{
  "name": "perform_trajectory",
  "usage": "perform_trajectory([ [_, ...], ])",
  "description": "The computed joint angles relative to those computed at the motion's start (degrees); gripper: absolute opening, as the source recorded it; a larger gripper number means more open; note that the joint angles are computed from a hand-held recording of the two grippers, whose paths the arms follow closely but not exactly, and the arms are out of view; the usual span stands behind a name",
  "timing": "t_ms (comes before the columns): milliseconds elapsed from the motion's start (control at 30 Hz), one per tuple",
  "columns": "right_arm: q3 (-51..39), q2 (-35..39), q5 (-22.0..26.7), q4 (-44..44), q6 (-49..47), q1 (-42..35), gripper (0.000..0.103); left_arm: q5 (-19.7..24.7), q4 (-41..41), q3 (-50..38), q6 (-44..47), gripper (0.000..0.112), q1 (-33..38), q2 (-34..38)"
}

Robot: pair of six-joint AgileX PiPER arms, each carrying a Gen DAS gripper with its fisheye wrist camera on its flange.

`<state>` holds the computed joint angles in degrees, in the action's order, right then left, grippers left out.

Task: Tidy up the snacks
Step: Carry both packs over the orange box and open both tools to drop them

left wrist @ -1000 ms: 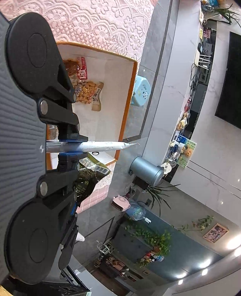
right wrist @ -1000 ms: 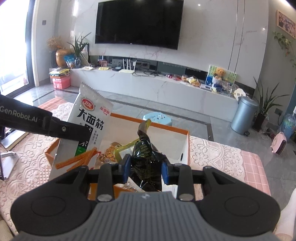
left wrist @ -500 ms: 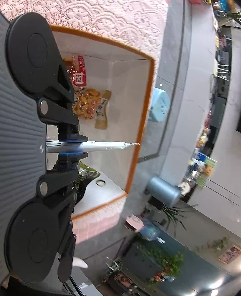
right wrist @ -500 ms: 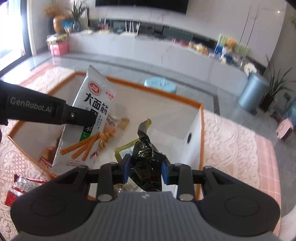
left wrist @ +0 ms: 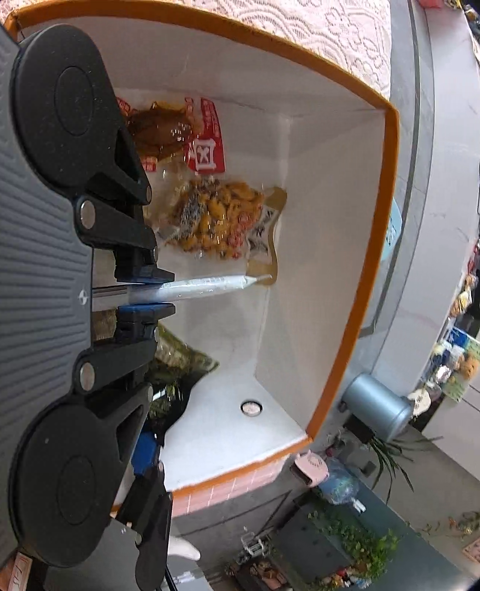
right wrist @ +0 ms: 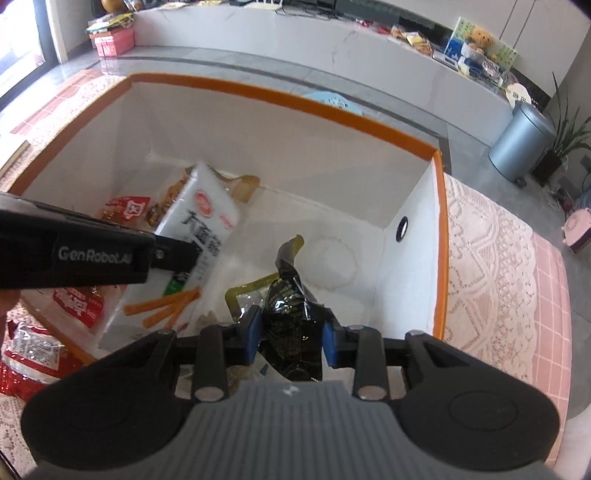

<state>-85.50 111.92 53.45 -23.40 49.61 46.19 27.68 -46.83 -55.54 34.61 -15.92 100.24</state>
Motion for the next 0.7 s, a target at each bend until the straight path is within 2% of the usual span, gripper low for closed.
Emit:
perform_trajectory([
  [133, -4.76, 3.25, 2.64, 1.62, -3.25, -2.11, 0.032, -0.73, 5.55, -0.58, -5.27, 0.013, -1.07, -0.04],
  [233, -6.37, 4.82, 4.13, 1.49, -3.97, -2.39, 0.032, -1.52, 13.13, -0.69, -11.87, 0.015, -2.50, -0.77],
  [400, -7.93, 6.39, 5.82, 0.62, -4.26, -1.96, 0.032, -0.68, 18.06, -1.06, -15.67, 0.020, -3.33, -1.33],
  [533, -8.76, 7.26, 7.20, -0.54, -4.96, -1.54, 0.031, -1.58, 26.11, -0.73, -22.87, 0.031, -5.42, -2.44],
  [567, -8.73, 7.37, 7.36, -0.68, -4.95, -1.36, 0.031, -2.00, 27.35, -0.33, -23.85, 0.038, -5.70, -2.95],
  [600, -8.39, 7.28, 7.34, -0.81, -4.42, -0.99, 0.030, -2.34, 27.65, 0.13, -23.96, 0.044, -5.76, -3.51],
  [700, -8.78, 7.47, 8.06, -1.22, -3.74, -0.50, 0.030, -2.53, 26.37, 0.97, -22.22, 0.048, -5.13, -4.88],
])
